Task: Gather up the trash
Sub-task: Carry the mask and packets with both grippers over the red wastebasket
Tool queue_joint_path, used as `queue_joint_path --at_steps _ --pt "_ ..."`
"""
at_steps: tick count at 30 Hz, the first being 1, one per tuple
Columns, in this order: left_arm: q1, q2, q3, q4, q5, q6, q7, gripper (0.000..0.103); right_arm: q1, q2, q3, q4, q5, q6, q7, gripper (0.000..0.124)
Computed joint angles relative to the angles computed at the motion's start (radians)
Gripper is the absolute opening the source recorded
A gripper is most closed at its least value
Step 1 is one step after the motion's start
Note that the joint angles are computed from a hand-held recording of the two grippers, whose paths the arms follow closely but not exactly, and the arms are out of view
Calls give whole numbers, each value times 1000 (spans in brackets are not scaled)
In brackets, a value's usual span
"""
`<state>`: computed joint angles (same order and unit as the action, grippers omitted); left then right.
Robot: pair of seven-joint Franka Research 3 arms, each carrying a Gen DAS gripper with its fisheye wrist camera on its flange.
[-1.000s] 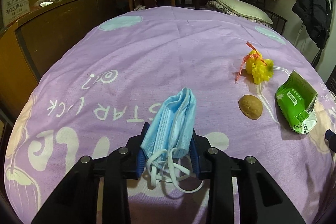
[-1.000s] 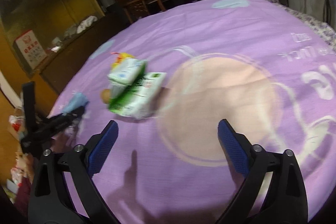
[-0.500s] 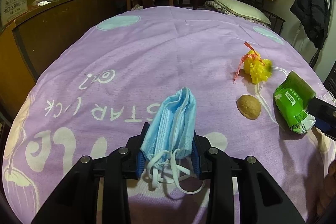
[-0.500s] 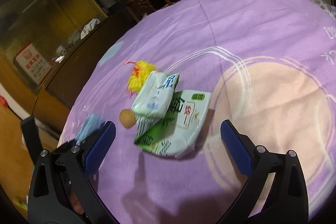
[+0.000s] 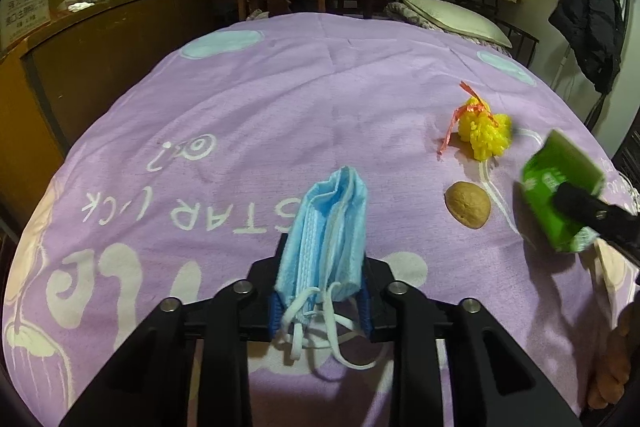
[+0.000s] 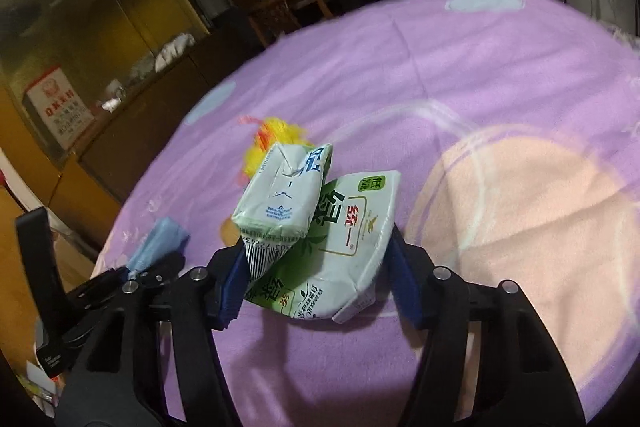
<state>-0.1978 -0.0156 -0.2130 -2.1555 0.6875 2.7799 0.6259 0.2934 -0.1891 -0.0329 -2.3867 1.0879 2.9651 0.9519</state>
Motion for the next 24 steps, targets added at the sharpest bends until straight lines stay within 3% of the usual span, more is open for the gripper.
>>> queue_joint_path --at_steps 2,7,24 --pt "3 -29 1 -25 4 13 -28 27 4 -41 -5 -23 11 0 -19 60" --pt "9 -126 -1 -122 -134 67 8 27 4 -118 -22 -69 -19 -25 8 60" --pt "27 -481 -93 -265 -134 -5 -16 27 77 -460 -101 -247 -107 -51 45 60"
